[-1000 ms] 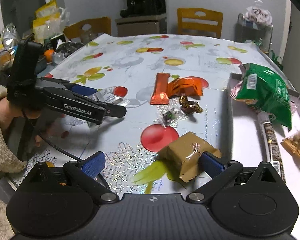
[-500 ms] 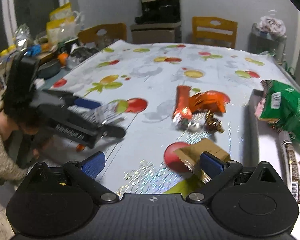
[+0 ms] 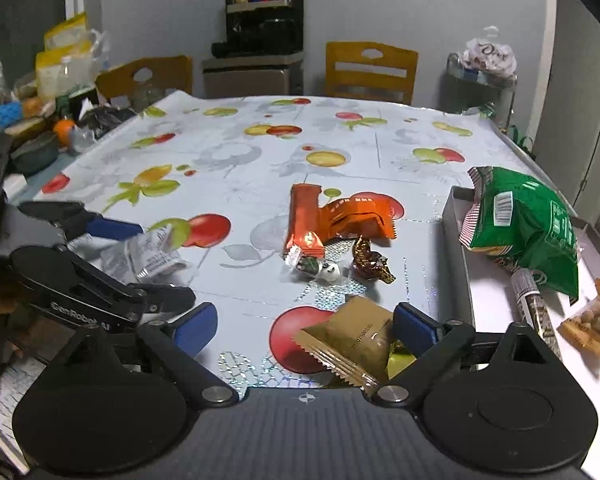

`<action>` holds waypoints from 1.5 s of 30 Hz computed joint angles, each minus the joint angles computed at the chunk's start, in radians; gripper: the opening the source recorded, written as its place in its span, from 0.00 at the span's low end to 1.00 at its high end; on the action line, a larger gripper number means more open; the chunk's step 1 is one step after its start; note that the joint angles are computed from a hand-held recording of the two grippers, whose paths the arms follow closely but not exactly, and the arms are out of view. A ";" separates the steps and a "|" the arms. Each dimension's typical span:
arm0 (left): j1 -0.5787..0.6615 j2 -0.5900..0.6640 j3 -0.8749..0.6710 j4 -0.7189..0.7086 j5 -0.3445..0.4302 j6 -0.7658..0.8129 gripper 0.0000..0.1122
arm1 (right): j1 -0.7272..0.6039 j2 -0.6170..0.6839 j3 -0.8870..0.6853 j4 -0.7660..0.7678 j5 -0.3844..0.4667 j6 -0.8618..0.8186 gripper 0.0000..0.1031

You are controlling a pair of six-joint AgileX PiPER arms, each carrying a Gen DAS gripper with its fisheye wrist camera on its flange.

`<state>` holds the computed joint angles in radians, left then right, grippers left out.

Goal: Organize snacks
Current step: 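Grasp the brown wrapped cake with the right tool while the left tool hovers over the white packets, then close the left tool on the white packet and lift it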

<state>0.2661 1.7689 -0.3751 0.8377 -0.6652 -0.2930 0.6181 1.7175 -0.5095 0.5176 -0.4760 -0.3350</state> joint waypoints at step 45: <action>0.051 0.001 0.038 0.023 -0.111 0.040 0.77 | -0.047 0.005 0.084 -0.132 -0.065 0.088 0.40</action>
